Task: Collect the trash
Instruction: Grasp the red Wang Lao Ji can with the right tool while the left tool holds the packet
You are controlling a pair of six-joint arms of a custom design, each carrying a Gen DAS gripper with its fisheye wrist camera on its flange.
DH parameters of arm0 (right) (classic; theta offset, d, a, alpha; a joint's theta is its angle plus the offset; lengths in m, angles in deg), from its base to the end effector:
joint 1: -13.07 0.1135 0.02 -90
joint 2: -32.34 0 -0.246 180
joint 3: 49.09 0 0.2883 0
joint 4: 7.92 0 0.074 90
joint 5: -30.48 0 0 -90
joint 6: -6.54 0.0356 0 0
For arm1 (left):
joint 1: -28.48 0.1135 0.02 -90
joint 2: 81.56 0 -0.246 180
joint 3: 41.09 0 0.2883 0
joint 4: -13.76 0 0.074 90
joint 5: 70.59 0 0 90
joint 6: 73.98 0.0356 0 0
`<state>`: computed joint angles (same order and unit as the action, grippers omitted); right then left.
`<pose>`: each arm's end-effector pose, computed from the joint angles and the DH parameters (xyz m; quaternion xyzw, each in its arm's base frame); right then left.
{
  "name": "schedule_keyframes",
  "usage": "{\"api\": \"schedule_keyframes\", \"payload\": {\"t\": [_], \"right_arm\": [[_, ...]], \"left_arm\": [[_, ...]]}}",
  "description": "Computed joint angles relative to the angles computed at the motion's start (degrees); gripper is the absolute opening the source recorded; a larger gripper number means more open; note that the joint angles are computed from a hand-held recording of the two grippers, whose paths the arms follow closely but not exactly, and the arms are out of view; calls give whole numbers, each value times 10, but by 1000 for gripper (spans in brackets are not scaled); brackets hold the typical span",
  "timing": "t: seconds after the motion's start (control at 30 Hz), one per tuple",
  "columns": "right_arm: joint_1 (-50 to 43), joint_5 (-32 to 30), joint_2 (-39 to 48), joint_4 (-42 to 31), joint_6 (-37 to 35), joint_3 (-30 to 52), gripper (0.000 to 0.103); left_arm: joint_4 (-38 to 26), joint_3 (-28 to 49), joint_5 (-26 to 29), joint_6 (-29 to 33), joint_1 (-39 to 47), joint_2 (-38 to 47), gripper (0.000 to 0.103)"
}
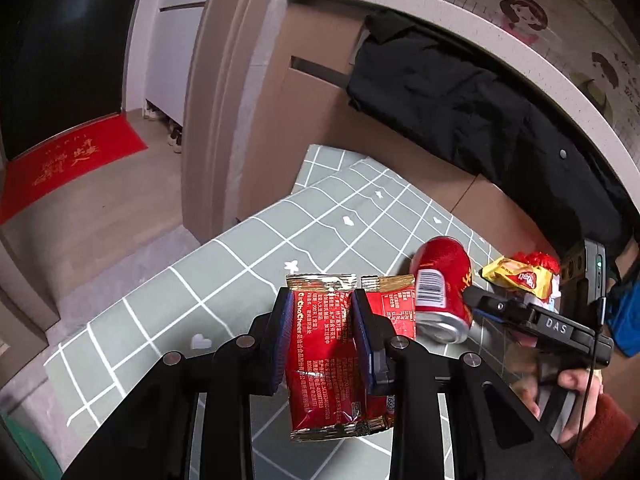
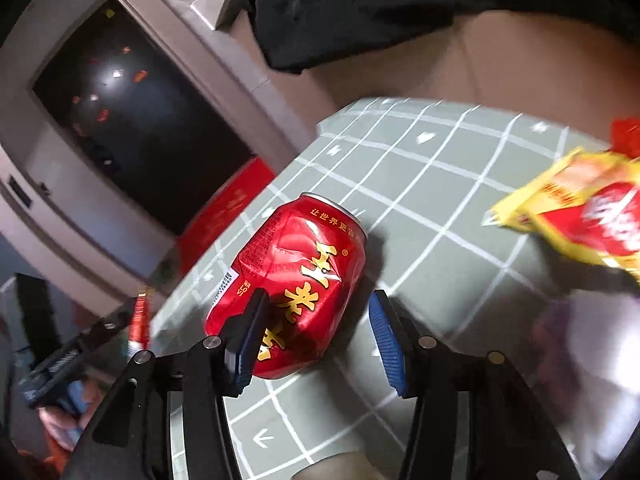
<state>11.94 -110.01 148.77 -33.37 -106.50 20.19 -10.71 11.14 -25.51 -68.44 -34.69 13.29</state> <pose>0.3549 0.0205 0.0302 -0.2332 0.8655 0.3836 0.2220 0.1540 -0.2488 0.0720 -0.2419 0.8761 -0.0719 0.4107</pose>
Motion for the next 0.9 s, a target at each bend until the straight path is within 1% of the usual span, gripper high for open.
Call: {"api": "schedule_keyframes", "payload": {"t": [0.03,0.07,0.1,0.13,0.2,0.27,0.3,0.33,0.37,0.4,0.43,0.47,0.53,0.67,0.73,0.9], "right_arm": [[1,-8,6,-12,-12,5,47],[2,-12,4,-11,-15,1,37],[1,-17,0,-13,-23,-2,33],[0,-15,-6,-17,-31,-6,25],[-2,-1,-27,-27,-55,-16,16],[-12,8,-50,-31,-77,-31,17],[-19,11,-61,-40,-90,-36,17],[-30,13,-74,-49,-107,-45,19],[-41,19,-92,-55,-123,-56,23],[-54,22,-109,-67,-144,-64,30],[-71,21,-122,-93,-173,-67,34],[-96,15,-124,-135,-217,-58,34],[-134,11,-132,-203,-286,-46,35],[-204,25,-143,-281,-379,-26,35],[-235,33,-147,-303,-409,-19,35],[-311,37,-161,-351,-477,-5,35]], "left_arm": [[4,0,2,7,5,0,30],[13,2,6,22,12,2,30],[23,1,11,39,20,1,30],[35,3,16,58,29,3,30],[51,17,28,100,52,16,30],[63,34,45,135,76,35,30],[74,43,61,153,90,48,30],[88,48,77,169,101,56,30],[106,60,106,191,115,74,30],[113,70,124,201,122,88,30],[116,80,137,209,126,100,30],[116,99,149,219,127,120,30],[111,127,157,230,121,144,30],[86,202,168,242,99,199,30],[70,245,171,245,88,227,30],[60,334,184,265,62,288,30]]}}
